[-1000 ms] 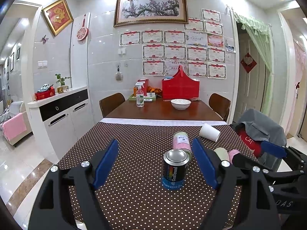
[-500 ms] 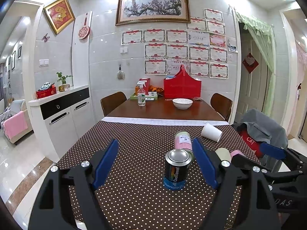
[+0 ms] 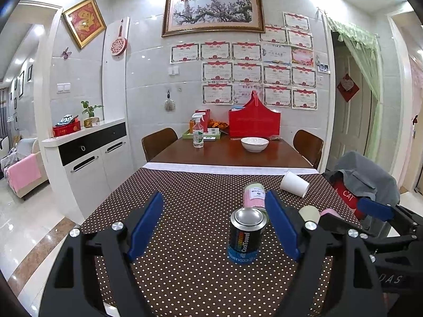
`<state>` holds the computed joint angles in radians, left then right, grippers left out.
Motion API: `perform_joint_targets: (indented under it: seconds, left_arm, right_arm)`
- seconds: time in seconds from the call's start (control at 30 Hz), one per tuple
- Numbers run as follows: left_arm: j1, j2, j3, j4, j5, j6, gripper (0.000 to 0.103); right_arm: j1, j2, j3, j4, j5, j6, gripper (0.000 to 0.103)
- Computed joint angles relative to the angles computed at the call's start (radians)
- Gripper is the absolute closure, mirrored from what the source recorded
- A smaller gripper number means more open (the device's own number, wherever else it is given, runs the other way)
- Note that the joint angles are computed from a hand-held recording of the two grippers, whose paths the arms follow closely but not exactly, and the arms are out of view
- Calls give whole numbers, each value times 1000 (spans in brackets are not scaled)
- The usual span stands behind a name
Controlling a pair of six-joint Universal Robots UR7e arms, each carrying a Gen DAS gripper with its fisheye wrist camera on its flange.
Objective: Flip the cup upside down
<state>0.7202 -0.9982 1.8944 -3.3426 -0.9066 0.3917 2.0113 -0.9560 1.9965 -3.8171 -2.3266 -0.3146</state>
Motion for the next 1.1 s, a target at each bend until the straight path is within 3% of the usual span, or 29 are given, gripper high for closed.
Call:
perform_joint_targets:
  seconds: [1.1]
  left_arm:
    - [2,34,-25,2,50,-24,25]
  right_arm:
    - [-28,-21,-17,100,31,24,9]
